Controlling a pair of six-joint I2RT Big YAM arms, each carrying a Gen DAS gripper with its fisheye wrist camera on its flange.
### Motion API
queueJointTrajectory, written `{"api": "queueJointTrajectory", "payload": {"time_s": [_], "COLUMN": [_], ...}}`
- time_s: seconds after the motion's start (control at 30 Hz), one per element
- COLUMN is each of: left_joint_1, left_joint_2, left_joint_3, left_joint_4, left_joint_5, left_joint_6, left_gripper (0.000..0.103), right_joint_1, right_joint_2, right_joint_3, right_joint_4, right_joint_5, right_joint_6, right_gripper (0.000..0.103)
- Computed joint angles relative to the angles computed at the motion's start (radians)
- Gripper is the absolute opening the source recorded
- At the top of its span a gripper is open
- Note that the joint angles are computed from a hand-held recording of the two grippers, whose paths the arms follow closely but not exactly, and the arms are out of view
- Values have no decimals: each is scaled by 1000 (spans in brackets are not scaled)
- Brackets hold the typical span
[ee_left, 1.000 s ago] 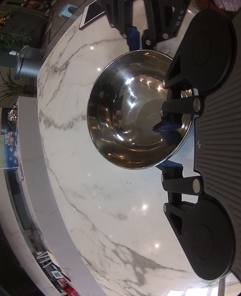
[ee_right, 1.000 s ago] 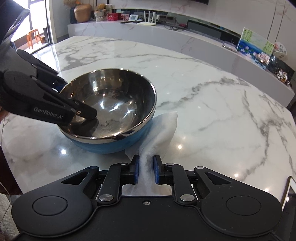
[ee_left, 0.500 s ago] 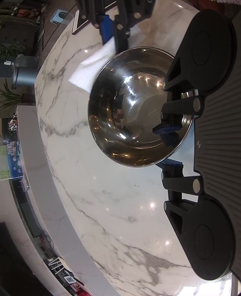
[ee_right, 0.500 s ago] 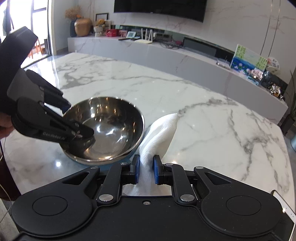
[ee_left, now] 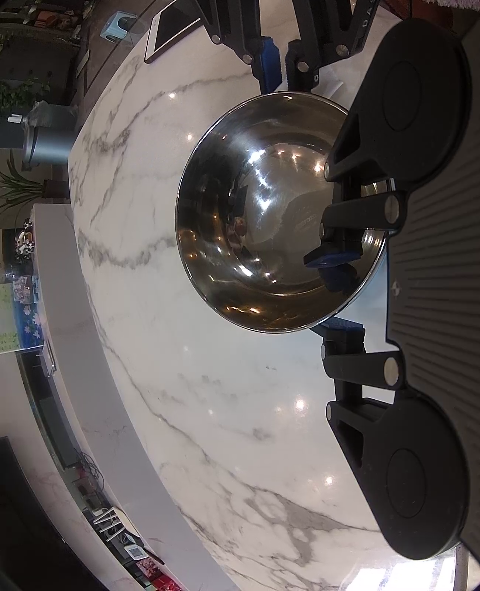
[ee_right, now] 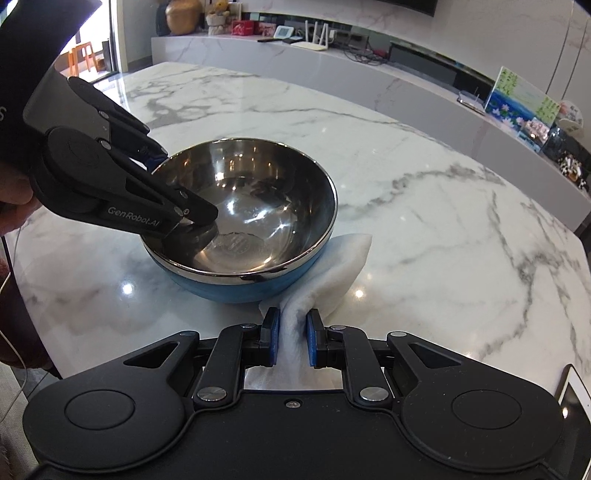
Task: Clean bowl
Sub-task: 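Press the tissue against the outer wall and wipe with the right gripper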
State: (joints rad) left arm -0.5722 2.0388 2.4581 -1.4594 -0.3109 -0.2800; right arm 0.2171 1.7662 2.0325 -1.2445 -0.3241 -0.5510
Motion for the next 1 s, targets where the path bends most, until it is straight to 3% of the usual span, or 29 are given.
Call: {"api": "queueJointTrajectory", "payload": {"time_s": [0.3, 0.77, 1.0], "left_joint_1": [-3, -8, -10], "left_joint_2": [4, 11, 12], "left_joint_3": [7, 17, 20], "left_joint_4": [-6, -15, -21], "left_joint_5": [-4, -18, -27], "left_joint_6": [-3, -17, -27], "left_gripper": [27, 27, 28], "right_joint_1": [-20, -5, 22], "right_joint_2": [-37, -59, -75], "right_joint_3": [-22, -59, -104], "right_joint_4": [80, 73, 92], "right_joint_5": [-22, 0, 46], "right_joint_6": [60, 197, 225], "right_gripper": [12, 12, 12]}}
